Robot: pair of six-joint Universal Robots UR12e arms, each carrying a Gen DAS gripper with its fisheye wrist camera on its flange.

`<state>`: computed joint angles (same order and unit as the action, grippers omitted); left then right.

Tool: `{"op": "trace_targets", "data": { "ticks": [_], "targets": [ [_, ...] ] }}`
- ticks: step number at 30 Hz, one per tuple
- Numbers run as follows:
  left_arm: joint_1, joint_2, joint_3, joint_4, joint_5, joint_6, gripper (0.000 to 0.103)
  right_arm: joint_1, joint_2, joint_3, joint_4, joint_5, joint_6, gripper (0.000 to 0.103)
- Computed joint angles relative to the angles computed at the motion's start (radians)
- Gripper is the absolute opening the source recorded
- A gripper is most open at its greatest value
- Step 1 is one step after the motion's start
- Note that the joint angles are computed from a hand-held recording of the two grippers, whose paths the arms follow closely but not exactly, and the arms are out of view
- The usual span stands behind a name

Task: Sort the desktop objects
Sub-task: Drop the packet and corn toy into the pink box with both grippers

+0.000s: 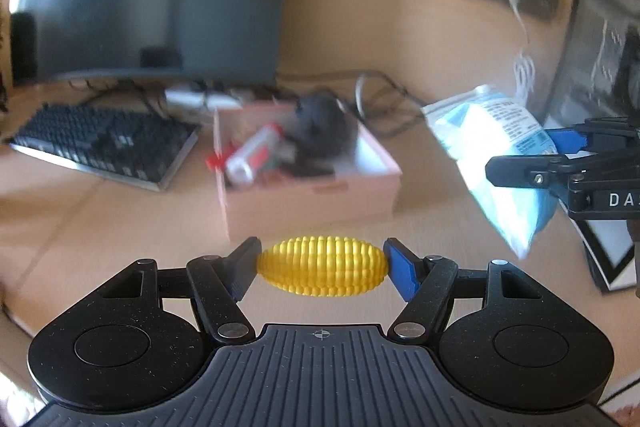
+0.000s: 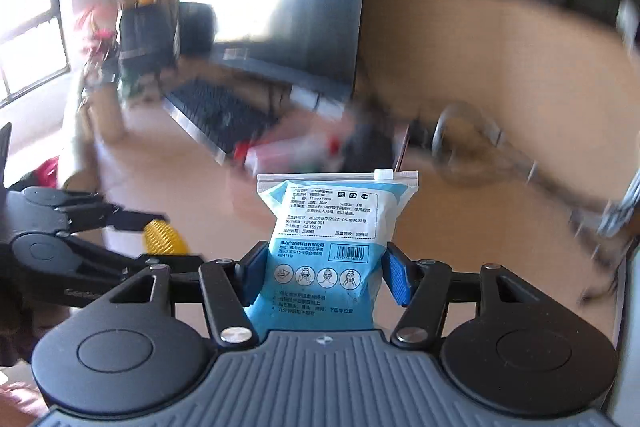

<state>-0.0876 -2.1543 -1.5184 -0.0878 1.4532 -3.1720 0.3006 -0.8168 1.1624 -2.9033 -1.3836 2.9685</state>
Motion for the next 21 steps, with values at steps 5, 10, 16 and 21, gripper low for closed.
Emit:
{"op": "trace_targets", "data": {
  "ticks": [5, 10, 16, 21],
  "targets": [
    [0.022, -0.016, 0.026, 0.067, -0.006, 0.019, 0.073, 0.02, 0.048, -0.082, -0.058, -0.083, 0.053, 0.06],
    [0.041, -0.033, 0.053, 0.095, -0.003, 0.029, 0.073, 0.044, 0.128, -0.199, -0.125, -0.206, 0.06, 0.06],
    [0.059, -0.029, 0.044, 0.08, -0.02, 0.011, 0.073, 0.06, 0.226, -0.345, -0.126, -0.28, -0.069, 0.06],
    [0.063, -0.016, 0.025, 0.006, 0.02, -0.065, 0.073, 0.071, 0.337, -0.522, -0.064, -0.248, -0.233, 0.06]
  ]
}}
